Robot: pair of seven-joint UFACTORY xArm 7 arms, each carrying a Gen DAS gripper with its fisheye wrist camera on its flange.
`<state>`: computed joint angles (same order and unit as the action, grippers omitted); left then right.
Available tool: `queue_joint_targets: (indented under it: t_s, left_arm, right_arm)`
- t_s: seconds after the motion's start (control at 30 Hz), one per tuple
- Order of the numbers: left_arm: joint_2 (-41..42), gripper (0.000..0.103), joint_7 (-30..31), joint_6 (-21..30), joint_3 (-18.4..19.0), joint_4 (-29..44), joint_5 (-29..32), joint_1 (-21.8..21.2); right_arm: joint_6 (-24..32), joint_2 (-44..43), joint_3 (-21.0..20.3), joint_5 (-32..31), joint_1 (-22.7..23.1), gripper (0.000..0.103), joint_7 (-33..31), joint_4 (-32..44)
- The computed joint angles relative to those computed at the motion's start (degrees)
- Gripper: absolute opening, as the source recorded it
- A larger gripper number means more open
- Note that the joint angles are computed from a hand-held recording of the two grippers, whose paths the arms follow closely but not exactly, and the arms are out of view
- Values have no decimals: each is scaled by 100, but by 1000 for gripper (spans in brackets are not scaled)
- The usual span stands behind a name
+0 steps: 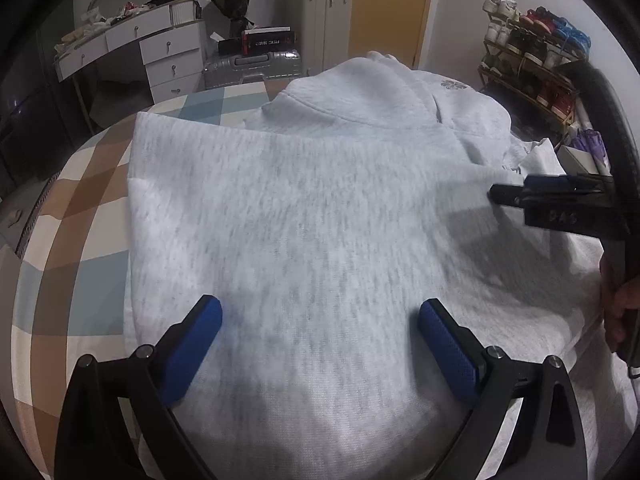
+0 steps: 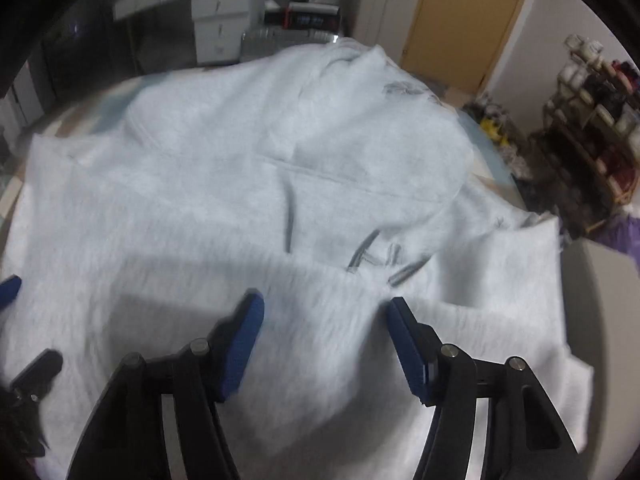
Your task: Fold large clothes
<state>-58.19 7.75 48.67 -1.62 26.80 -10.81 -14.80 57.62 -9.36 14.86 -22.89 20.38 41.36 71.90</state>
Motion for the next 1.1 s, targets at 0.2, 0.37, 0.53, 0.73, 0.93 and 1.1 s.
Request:
queue_joint_targets:
  t_s: [0.2,0.37,0.53,0.73,0.93,1.1]
  left_arm:
    - [-13,96,-80,116,-65,96,36,0]
    - [3,96,-100,104,-70,100,49,-15]
    - [30,96,-120,104,-89,131,59,-21]
    - [76,96,-153,107,-124,166,92,-22]
    - [86,96,-172,122,-136,175,124,-20]
    - [81,96,-201,130,-172,180,176,-9]
  right_arm:
    - [-361,-770,-300,862,-167,45,-370,-437]
    - [-91,-1717,-142,612,-525,46,-558,-1118]
    - [-53,-1806,-318,709,-412,45,-1092,-1682]
    - [-760,-2022,-14,1076,-489,37,-1196,-1670]
    - [-953,-1628,251,1406,-205,37,-1134,-1893]
    - [-1173,-1684,220,1312,-188,27,-901,-1909]
